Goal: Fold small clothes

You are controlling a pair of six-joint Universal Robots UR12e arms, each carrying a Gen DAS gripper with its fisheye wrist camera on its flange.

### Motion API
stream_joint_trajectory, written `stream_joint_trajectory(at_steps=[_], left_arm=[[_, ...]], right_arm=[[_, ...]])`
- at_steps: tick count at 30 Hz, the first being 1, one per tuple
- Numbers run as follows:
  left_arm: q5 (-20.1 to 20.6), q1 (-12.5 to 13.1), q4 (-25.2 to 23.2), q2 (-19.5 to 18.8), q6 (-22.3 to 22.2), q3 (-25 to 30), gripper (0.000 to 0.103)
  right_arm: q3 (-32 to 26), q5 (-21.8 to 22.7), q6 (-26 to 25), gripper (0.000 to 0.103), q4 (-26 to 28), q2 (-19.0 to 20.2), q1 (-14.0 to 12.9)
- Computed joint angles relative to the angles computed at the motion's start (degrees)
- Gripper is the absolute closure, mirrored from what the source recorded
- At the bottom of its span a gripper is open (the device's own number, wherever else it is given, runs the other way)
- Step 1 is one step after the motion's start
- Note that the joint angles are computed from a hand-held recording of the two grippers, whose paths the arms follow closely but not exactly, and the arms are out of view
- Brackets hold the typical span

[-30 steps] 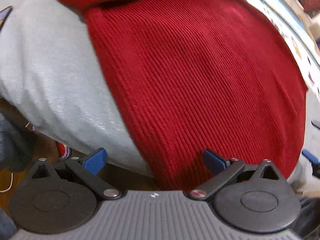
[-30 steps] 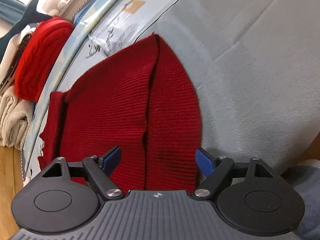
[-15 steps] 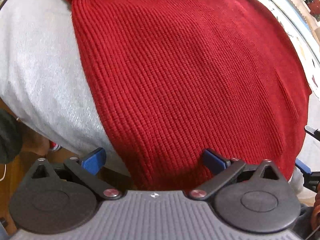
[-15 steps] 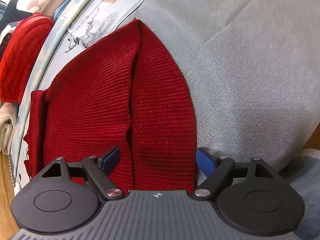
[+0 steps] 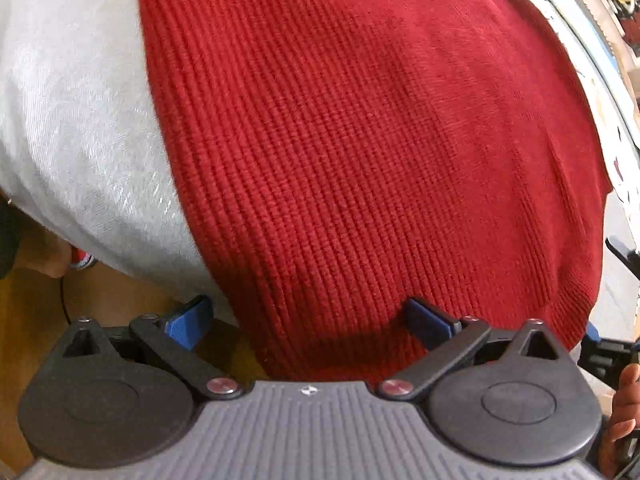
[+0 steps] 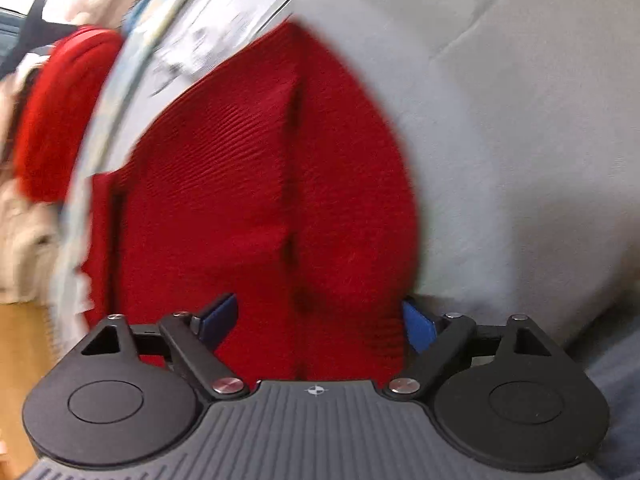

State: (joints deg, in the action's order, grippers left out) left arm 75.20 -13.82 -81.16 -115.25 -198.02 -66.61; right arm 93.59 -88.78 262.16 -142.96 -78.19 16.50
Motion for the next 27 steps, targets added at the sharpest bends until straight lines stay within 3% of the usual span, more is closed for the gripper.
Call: stream_joint_trajectory(at_steps=[2, 8, 11, 12, 14, 16, 17, 22, 27], left_arm=[[0.47, 0.09, 2.06, 0.52, -0.62, -0.56, 0.007], [0.6, 0.69, 4.33, 1.67, -2.55, -2.14, 0.025], [2.1, 0.08, 5.98, 2.54, -1.62, -3.16, 0.04], [2.51, -0.12, 6.75, 2.8, -1.2, -3.5, 0.049], [3.69, -0.48, 8.23, 3.27, 0.02, -3.92, 0.068], [3.35, -0.44, 10.42, 3.71, 0.69, -4.41, 0.078], [3.23, -0.44, 11.06, 3.79, 0.72, -4.4, 0.079], [1.78, -0.09, 14.62, 4.98, 1.89, -5.31, 0.08], [-3.83, 1.97, 14.11, 5.11, 0.08, -5.16, 0.08]], right_arm=[[0.28, 1.13, -0.45, 0.015, -2.31, 0.18, -0.02], [-0.19, -0.25, -2.36, 0.017, -0.98, 0.22, 0.25], [-0.92, 0.27, -3.27, 0.017, 1.88, 0.35, 0.31], [-1.19, 0.29, -4.18, 0.019, 2.36, 0.49, 0.33], [-2.03, -0.23, -7.29, 0.04, 3.26, 0.85, 0.68], [-3.03, -2.45, -10.41, 0.09, 4.34, 1.23, 1.39], [-3.3, -3.5, -11.85, 0.096, 5.04, 1.24, 1.65], [-1.66, -5.85, -13.92, 0.1, -1.47, 0.44, 2.15], [-1.85, -7.7, -16.08, 0.1, -6.79, 0.67, 2.44]])
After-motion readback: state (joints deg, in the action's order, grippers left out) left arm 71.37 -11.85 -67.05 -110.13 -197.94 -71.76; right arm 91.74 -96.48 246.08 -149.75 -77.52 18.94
